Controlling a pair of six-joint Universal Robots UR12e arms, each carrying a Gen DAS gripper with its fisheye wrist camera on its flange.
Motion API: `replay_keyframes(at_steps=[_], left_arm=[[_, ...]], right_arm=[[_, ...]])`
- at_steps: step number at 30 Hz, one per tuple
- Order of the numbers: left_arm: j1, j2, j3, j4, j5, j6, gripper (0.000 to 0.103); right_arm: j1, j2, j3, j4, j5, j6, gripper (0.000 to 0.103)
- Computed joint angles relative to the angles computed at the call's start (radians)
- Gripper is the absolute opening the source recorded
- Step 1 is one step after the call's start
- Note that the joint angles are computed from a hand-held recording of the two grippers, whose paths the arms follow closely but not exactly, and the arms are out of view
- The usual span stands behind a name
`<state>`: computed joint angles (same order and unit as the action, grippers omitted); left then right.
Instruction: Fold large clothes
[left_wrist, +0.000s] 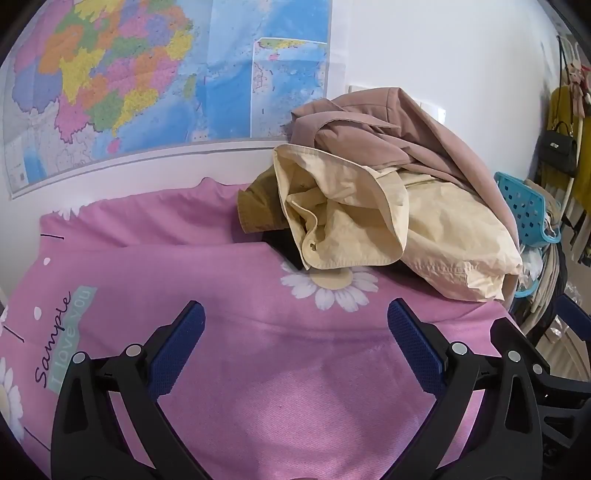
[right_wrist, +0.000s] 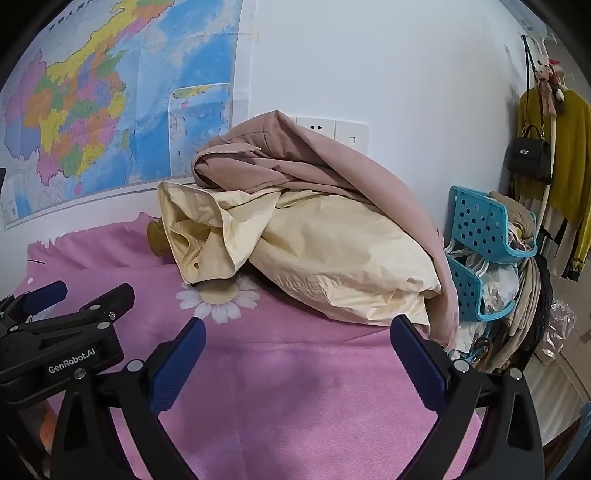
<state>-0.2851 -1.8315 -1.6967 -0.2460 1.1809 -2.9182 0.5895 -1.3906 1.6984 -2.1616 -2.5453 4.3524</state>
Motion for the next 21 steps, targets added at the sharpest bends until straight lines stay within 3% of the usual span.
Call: replay_keyframes(at_steps=[21], left_arm=[[0.002,0.002,0.007,-0.010,-0.003,-0.001,0.098]], right_arm=[[0.000,0.000,-0.010,0.029,-0.013,0.009,0.097]])
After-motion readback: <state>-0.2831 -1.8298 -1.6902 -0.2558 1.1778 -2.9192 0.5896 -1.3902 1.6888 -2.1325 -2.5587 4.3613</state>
